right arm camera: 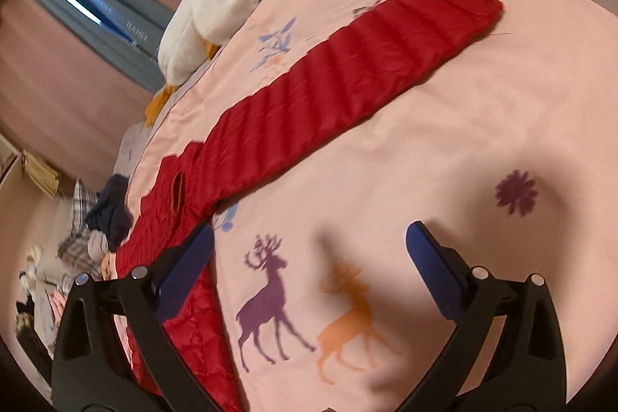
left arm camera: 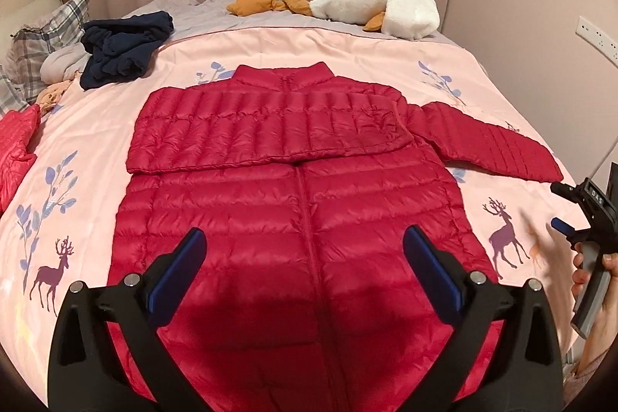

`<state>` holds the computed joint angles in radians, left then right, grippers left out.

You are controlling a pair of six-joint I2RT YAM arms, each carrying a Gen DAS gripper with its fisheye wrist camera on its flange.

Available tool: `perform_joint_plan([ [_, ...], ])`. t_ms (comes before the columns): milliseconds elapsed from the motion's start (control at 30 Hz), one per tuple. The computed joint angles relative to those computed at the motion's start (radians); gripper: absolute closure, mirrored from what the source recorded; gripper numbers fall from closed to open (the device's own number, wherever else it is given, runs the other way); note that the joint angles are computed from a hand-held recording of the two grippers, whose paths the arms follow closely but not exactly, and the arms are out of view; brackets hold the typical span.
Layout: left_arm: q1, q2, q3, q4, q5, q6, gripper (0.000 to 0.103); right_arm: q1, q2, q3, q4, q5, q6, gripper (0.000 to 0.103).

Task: Fold large clothes
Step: 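Move the right tool to the cuff of the other outstretched sleeve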

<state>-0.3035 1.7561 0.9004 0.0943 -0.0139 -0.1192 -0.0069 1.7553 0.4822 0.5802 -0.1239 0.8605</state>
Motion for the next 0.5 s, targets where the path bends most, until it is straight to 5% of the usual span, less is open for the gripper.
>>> perform_joint_plan([
  [500,-0.054,0.055,0.038,-0.067,-0.101,-0.056,0.001,-0.151,0.060,-0.014,0.067,-0.055,-0.016,0.002],
])
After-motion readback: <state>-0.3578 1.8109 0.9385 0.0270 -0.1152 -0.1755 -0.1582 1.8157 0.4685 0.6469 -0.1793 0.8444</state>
